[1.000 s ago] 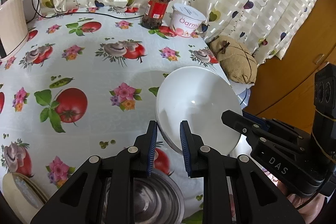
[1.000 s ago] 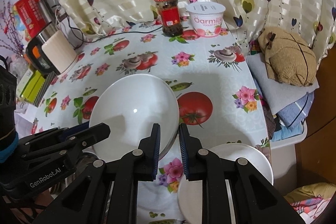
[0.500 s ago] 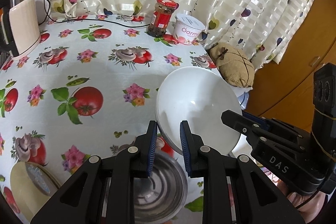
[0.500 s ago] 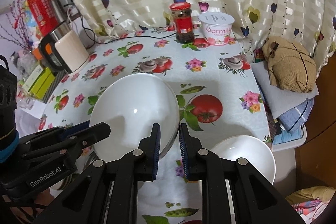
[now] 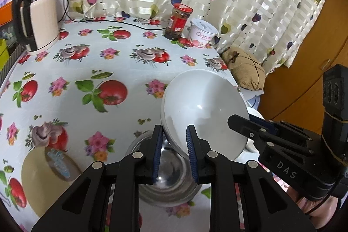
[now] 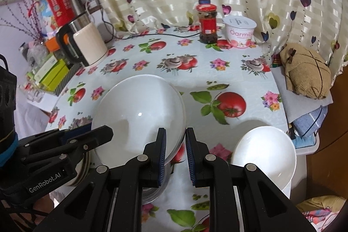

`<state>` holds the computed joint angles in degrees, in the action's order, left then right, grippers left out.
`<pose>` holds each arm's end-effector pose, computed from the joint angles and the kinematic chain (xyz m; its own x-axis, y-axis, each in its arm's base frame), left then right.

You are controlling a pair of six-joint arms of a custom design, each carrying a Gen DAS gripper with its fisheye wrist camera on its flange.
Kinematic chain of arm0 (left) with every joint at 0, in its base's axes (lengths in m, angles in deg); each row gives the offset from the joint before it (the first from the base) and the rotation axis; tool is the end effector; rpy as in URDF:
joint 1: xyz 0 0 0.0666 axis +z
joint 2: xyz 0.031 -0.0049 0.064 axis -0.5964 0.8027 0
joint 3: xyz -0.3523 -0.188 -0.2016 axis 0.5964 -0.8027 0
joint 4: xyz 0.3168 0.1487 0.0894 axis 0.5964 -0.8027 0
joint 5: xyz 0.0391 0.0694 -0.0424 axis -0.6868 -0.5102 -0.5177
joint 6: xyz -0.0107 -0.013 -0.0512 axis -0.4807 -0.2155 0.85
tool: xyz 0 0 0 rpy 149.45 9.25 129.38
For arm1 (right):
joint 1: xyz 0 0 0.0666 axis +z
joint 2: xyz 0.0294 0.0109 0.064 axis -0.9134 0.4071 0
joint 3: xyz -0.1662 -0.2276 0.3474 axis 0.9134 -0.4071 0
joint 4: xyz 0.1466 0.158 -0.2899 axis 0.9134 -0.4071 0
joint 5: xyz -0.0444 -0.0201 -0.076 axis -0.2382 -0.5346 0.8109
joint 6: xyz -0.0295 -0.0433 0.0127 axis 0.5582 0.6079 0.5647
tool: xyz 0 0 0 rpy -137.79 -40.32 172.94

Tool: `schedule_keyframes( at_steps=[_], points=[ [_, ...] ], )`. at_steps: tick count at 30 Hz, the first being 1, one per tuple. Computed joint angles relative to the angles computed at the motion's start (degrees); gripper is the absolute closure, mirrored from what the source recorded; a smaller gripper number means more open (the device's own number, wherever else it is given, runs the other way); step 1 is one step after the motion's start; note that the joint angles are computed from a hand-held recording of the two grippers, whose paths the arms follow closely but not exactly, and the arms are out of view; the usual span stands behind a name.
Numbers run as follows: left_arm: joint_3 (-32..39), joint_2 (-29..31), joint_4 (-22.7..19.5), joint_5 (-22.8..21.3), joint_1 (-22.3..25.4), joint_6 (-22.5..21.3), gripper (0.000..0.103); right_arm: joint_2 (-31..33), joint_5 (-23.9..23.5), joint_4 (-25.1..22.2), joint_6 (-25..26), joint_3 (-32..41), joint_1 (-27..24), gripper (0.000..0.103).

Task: Organize plates and bowls
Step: 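Lift the white bowl with the right gripper and carry it over the steel bowl, then lower the white bowl into the steel bowl and open the right gripper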

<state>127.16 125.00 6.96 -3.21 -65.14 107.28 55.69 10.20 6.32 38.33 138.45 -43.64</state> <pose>0.4323 -0.2378 0.5884 -0.8208 -0.0233 -0.5708 0.1873 0.9330 -0.3074 0.4887 0.2036 0.6299 -0.8246 -0.1377 -0.5487 -0.2757 0.9447 0.1773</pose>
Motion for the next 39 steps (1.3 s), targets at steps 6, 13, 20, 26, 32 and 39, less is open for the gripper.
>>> schedule_keyframes(
  at_steps=[6,13,20,26,32,39],
  points=[
    [-3.1,-2.42,0.05,-0.19,0.43,0.38,0.08,-0.89,-0.44,-0.01,-0.44,-1.63,1.57,0.085],
    [-6.33,-4.13,-0.41,0.15,0.61,1.23,0.08,-1.64,-0.84,-0.47,-0.57,-3.79,2.77,0.085],
    [-8.92,-4.68,-0.83,1.11,0.7,2.08,0.08,-2.05,-1.2,-0.95,-0.4,-5.91,3.43,0.085],
    [-9.92,-4.55,-1.34,1.29,0.57,2.4,0.08,-2.25,-1.68,-1.09,-0.46,-7.91,3.59,0.085],
    [-10.48,-4.35,-1.65,1.65,0.47,2.67,0.08,-2.01,-1.99,-1.54,-0.22,-8.67,3.54,0.085],
    [-10.9,-4.09,-2.01,1.91,0.54,2.74,0.08,-1.84,-2.02,-1.92,0.23,-9.15,3.64,0.084]
  ],
)
